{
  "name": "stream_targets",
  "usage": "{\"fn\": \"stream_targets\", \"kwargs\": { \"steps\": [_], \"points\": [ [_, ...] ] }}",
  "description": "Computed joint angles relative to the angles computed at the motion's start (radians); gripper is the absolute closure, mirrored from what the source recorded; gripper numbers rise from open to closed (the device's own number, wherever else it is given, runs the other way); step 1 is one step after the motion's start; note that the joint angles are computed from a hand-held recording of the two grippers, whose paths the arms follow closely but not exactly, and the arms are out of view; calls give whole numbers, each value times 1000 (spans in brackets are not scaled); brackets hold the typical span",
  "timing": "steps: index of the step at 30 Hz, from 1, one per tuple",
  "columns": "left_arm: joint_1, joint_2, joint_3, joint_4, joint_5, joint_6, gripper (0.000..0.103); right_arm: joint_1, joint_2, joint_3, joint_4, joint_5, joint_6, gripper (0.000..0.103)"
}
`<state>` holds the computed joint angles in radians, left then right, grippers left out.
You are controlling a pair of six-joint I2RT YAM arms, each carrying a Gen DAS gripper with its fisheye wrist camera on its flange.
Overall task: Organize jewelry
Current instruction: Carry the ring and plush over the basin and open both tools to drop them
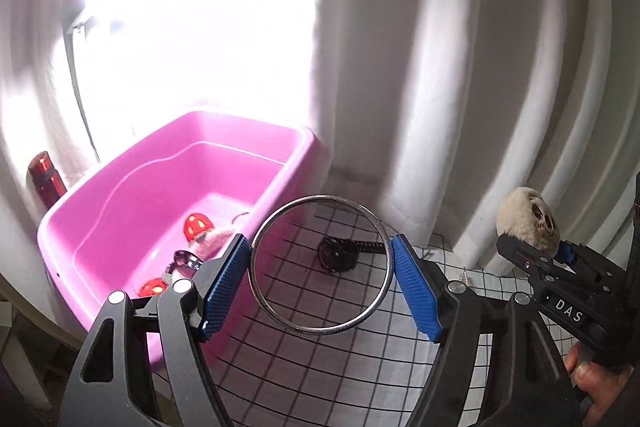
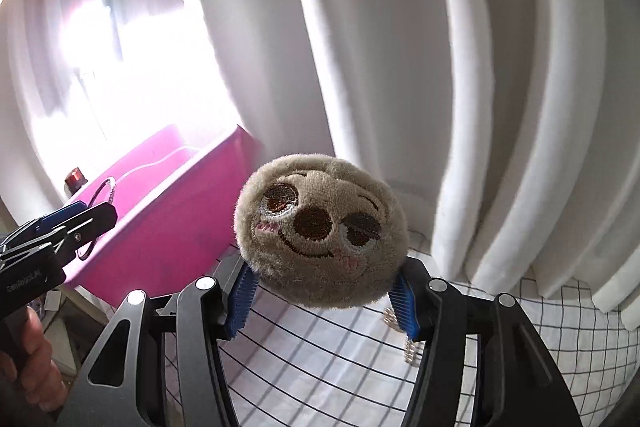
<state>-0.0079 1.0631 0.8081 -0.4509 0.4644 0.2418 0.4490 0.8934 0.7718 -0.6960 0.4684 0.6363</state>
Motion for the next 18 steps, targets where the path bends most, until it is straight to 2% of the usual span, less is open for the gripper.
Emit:
{"fn": "stream_targets", "kwargs": {
  "steps": [4, 9, 13, 18],
  "points": [
    [151, 160, 148, -12, 83, 72, 33, 32, 207, 119, 139, -31, -41, 48],
    [251, 369, 315, 8, 82, 121, 33, 41, 482, 300, 250, -105, -95, 48],
    [284, 521, 421, 9, 54, 137, 33, 44, 693, 487, 257, -165, -127, 48],
    [308, 648, 491, -3, 24, 173, 33, 50, 901, 695, 190, -202, -132, 48]
  ]
}}
